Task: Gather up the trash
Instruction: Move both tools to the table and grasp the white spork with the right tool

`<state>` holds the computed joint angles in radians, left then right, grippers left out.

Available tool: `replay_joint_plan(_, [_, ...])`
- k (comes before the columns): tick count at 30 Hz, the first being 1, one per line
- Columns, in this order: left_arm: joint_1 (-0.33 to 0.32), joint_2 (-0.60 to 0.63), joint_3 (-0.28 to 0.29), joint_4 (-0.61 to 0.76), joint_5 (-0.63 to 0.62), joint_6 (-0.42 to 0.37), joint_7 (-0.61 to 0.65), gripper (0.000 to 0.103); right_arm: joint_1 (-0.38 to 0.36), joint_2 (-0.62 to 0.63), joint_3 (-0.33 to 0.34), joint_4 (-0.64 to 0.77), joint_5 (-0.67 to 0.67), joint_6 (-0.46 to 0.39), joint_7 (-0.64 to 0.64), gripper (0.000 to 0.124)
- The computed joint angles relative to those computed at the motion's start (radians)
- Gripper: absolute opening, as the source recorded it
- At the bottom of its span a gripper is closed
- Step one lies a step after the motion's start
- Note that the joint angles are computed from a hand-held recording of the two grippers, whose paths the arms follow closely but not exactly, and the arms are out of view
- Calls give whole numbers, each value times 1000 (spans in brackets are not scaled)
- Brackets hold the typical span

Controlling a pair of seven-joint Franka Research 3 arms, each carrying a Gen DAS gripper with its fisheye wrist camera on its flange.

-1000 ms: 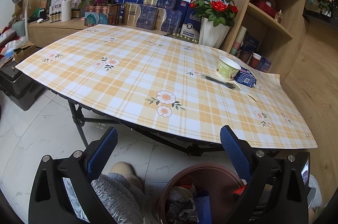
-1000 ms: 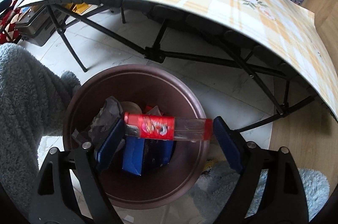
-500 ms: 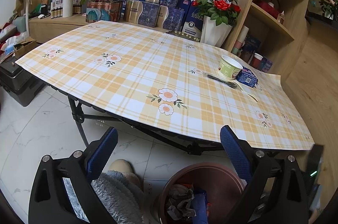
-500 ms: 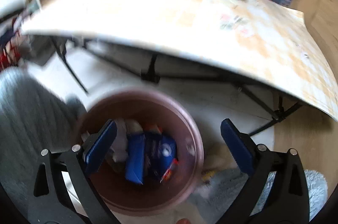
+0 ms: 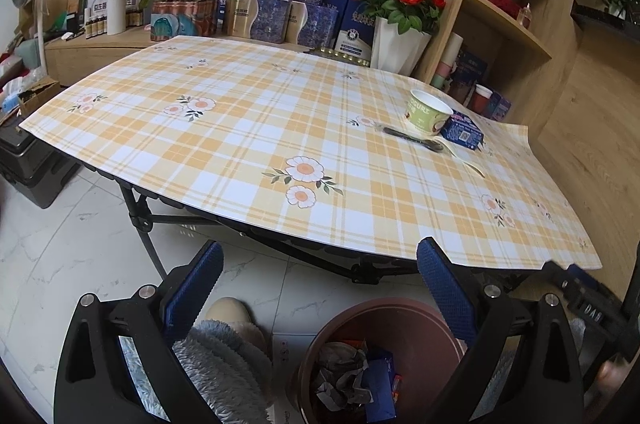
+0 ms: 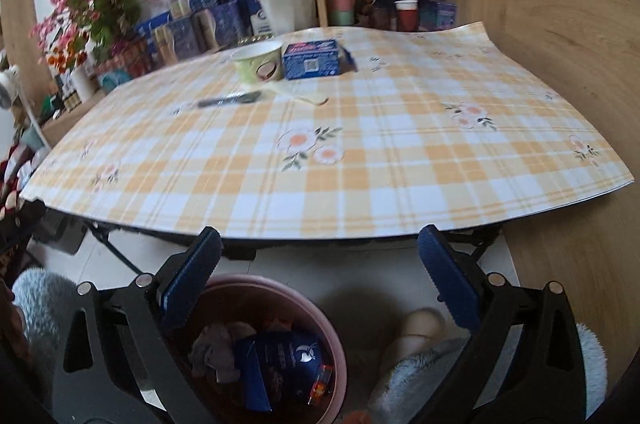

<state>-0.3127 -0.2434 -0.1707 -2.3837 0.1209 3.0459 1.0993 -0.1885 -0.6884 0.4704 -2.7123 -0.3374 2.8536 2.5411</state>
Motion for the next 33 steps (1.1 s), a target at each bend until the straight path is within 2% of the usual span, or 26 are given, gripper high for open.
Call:
replay_joint_plan(4, [-30,15,18,14,-26,-11,44,95,33,10,-66,-24,47,66,-21,97])
replay_joint_plan(6, [-62,24,41,23,-68,-13,90,95,25,18,-78,-30,70,100,-41,97])
replay_joint_plan(8, [-109,35,77,35,-142,-16,163,95,12,23,-71,-21,87,91,-61,97])
replay_joint_plan(12, [-157,69,104,85,-264,-35,314,95,58,82,-148,9,133,94,-160,97])
replay_joint_plan(13, [-152,81,96,103,-272,-42,340,95,100,114,-202,21,158,110,-216,97])
replay_joint_plan(15, [-142,114,82,147,-289,-53,399,95,122,152,-234,55,190,87,-281,97])
replay_joint_plan(18, [-133,180,66,236,-347,-64,516,95,44,218,-186,132,134,62,-311,97])
replay_joint_plan(20, [-120,227,49,304,-396,-79,594,95,30,289,-192,202,91,56,-357,96])
replay_joint_plan(21, [-110,260,37,352,-427,-90,640,95,52,331,-220,240,91,50,-400,94])
replay_joint_plan(23, [-84,323,10,444,-450,-111,681,95,98,411,-274,316,102,33,-480,81])
replay_joint_plan(27, [-15,408,-67,563,-536,-133,737,95,178,559,-360,470,127,-4,-602,73])
replay_joint_plan(29, [10,440,-94,601,-535,-140,724,95,207,635,-386,563,119,-46,-652,58])
replay_joint_plan(31, [28,472,-110,634,-515,-147,691,95,236,711,-409,665,139,-121,-711,52])
replay_joint_plan(33, [64,488,-147,645,-537,-148,689,95,257,760,-423,732,247,-163,-811,51])
